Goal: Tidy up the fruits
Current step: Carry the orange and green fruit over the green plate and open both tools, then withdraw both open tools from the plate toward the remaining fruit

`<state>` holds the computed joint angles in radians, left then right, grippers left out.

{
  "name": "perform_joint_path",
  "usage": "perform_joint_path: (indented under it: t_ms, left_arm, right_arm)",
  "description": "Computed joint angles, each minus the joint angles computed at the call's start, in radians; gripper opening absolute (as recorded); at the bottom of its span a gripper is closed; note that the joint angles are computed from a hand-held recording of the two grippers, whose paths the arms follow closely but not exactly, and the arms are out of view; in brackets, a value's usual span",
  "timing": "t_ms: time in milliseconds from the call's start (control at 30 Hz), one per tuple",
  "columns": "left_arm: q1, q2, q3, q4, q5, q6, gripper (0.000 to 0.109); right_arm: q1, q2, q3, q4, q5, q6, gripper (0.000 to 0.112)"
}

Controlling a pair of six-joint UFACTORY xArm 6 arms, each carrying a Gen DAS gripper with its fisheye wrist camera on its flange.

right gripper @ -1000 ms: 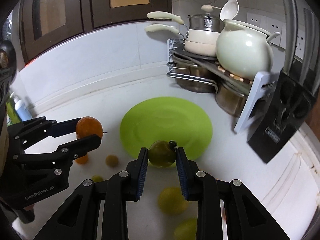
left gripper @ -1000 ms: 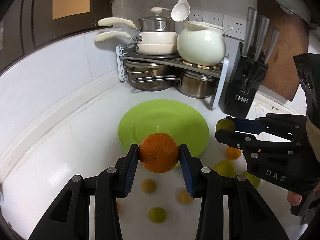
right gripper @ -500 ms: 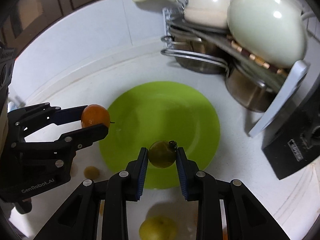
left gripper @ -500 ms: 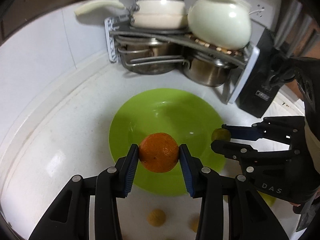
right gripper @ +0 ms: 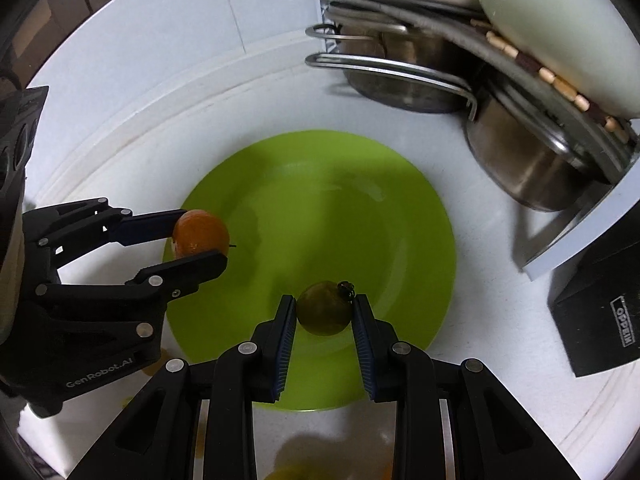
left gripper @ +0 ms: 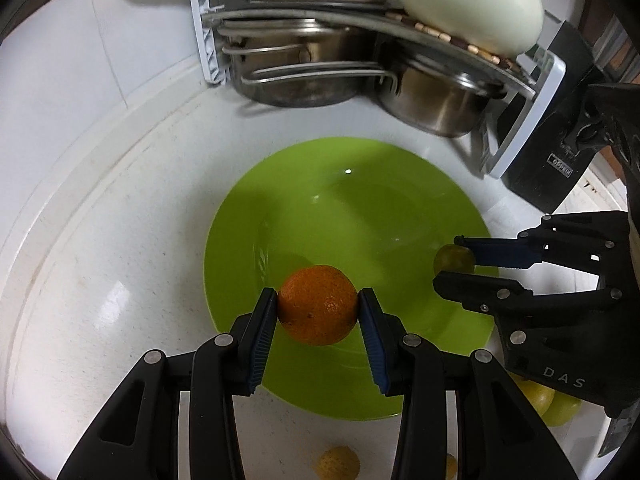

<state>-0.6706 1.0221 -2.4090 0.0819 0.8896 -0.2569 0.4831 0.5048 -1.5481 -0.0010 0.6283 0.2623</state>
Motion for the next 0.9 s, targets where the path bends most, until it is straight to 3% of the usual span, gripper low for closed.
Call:
perform_joint_path:
  t_ms: [167, 267, 400, 533, 733, 900]
  left_arm:
    - [0.001, 0.073, -0.119, -0.006, 0.069, 0.016, 0.041]
    - [0.001, 0.073, -0.114, -0.002, 0.061, 0.012, 0.041]
    - [0.001, 0.027, -0.036, 0.009, 0.016, 0.012, 0.044]
    - [0.0, -0.049, 0.089, 0.031, -0.057, -0.015, 0.048]
    - [-0.005, -0.192, 0.308, 0.099, -0.186, -0.087, 0.056]
    - [-0.005, -0.343, 0.521, 0.223, -0.309, -0.203, 0.065]
  right_arm:
    - [-0.002, 0.011, 0.001, 0.009, -0.001, -0.001, 0.03]
    - [-0.002, 0.016, -0.002, 0.008, -0.003, 0.0, 0.03]
    - [-0.003, 0.02, -0.005, 0.015, -0.01, -0.01, 0.03]
    - [0.0, -0.006, 0.027, -0.007, -0.04, 0.015, 0.042]
    - [0.008, -0.065, 0.095, -0.05, -0.091, 0.068, 0.042]
    - [0.022, -0.147, 0.177, -0.188, -0.145, 0.187, 0.042]
